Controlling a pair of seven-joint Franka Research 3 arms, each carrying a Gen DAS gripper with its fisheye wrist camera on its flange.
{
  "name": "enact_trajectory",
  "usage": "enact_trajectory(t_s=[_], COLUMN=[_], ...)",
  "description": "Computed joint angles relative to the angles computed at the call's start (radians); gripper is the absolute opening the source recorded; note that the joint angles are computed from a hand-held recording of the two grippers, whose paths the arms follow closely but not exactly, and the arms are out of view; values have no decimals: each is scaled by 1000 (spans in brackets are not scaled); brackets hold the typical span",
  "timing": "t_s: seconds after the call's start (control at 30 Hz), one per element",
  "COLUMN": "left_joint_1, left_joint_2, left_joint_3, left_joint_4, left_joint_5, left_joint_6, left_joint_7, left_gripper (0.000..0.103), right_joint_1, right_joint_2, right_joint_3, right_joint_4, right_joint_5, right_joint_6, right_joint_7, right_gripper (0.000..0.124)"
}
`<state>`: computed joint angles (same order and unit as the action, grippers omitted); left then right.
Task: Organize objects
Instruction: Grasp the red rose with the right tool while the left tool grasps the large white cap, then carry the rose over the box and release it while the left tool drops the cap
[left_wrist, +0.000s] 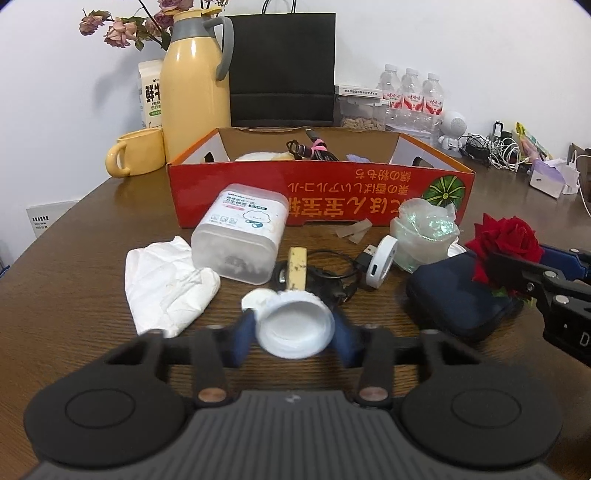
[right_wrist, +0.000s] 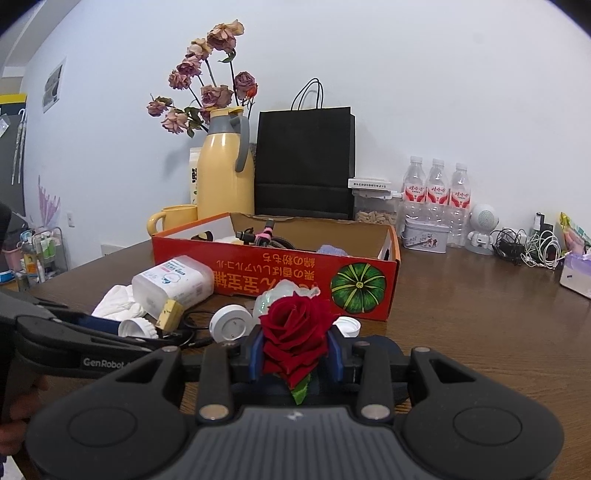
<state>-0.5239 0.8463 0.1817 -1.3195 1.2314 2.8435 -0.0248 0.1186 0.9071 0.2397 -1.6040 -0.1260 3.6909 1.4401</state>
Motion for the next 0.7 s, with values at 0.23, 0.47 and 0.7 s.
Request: enact_trajectory(t_s=[0.23,0.47,0.7], left_joint_1=[-20,-2,34], left_joint_2=[-30,-65,-76], left_joint_3=[35,20,-12], left_joint_4=[-38,-58,-16], left_joint_5=[111,252,425], left_joint_6=[29,19,0], left_joint_7=[-126,-259,-389], left_gripper=[41,41,41], right_joint_1=[8,26,50], right_joint_2=[-2,-9,8], right_joint_3=[-7,-20,-25], right_joint_4=[-1,-2,67], right_joint_5=[9,27,40], right_joint_6=[0,9,2], right_joint_7=[-5,-23,-46], right_gripper=[33,33,33])
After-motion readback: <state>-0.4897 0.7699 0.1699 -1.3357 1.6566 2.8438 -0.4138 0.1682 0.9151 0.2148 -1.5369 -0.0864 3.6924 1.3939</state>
